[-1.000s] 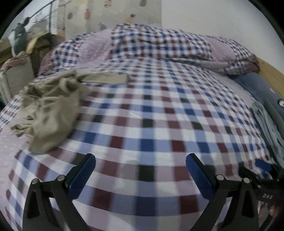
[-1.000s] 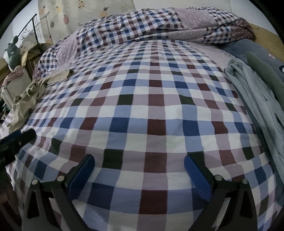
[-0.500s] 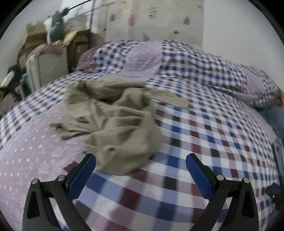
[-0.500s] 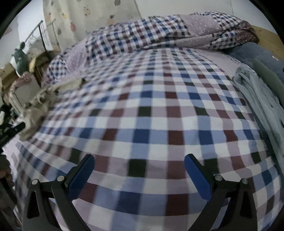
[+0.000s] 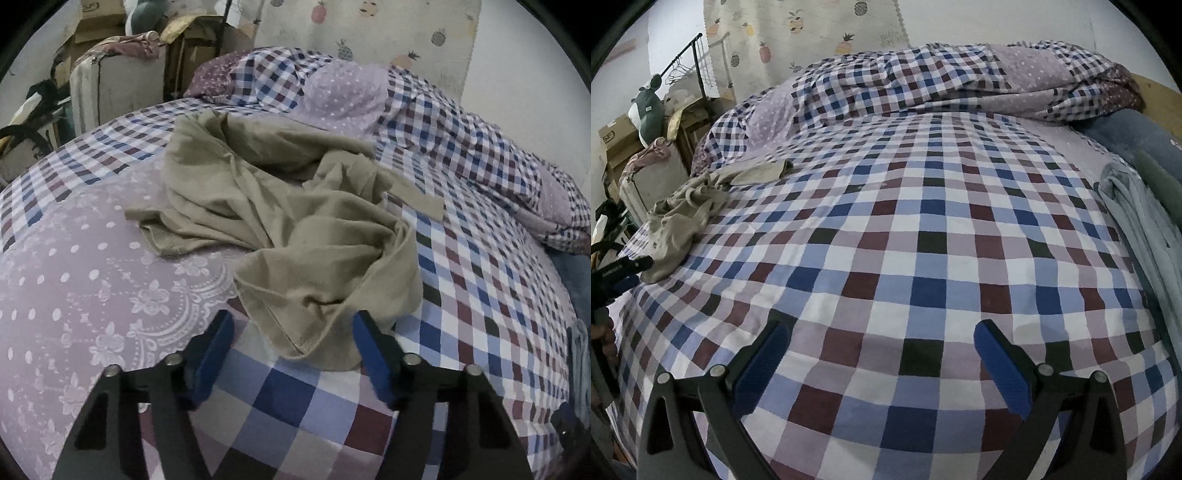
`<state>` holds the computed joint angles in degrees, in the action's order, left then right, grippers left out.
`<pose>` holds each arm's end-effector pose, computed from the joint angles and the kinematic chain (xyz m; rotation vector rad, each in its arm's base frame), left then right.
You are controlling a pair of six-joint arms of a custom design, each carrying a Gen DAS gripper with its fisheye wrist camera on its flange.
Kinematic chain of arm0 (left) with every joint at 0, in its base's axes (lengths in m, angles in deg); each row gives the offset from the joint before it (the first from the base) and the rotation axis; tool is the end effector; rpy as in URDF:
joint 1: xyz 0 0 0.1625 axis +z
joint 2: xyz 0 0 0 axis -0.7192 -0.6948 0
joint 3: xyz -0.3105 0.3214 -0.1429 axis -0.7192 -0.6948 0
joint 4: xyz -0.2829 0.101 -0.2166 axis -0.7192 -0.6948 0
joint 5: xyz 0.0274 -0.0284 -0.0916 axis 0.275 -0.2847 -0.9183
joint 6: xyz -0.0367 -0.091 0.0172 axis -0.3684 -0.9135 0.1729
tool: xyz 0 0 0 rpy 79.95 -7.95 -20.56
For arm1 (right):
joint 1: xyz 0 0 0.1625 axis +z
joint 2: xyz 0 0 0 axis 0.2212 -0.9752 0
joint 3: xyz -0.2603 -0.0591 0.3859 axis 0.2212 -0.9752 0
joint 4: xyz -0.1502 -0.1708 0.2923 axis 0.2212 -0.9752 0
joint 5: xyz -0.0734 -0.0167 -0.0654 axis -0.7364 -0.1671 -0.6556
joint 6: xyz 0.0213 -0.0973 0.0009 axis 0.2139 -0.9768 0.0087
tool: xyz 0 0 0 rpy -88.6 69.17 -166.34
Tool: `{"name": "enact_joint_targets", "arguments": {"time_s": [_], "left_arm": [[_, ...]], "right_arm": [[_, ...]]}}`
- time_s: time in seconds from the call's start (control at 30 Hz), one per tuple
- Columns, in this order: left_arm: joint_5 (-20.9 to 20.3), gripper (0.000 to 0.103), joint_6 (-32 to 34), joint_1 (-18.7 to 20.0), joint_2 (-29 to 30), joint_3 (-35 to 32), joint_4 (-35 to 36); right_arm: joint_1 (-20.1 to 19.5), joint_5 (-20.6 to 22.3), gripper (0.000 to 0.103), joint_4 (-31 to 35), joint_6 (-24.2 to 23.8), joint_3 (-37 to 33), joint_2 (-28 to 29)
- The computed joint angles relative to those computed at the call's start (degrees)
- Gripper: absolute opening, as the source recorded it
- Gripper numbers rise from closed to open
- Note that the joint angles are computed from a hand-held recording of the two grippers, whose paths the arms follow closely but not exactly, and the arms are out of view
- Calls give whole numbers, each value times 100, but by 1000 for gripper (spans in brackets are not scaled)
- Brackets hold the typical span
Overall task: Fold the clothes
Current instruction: 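Move the left tool to the khaki garment and grasp its edge, then lift the khaki garment with the left tool while the right tool approaches it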
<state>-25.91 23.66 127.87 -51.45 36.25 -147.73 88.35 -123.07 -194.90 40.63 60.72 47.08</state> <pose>0.0756 -0.8503 0.3098 0.0095 2.2998 -1.0328 0.2361 -0.7853 -0.0214 0.3755 -2.3466 0.9406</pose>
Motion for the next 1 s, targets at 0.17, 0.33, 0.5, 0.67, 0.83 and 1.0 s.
{"name": "enact_joint_targets", "arguments": {"time_s": [0.17,0.33,0.5,0.67,0.83,1.0], "left_arm": [[-190,16,-4,-12,-75,126,142],[-644,6,65,-93,-285,581,-155],[-1145,6,287,-275,-605,1386,-534],[-1611,5,48,-399,-1029,2426,-808],[-1587,5,-212,-382,-1183,2810,-984],[-1658,5,-389,-320,-1344,2909,-865]], "right_arm": [[7,1,103,32,18,-98,51],[9,37,103,-57,25,-14,19],[24,137,103,-142,6,62,-6],[8,611,103,-118,203,286,-138],[24,1217,103,-36,258,449,-212],[94,1693,103,209,209,476,-209]]}}
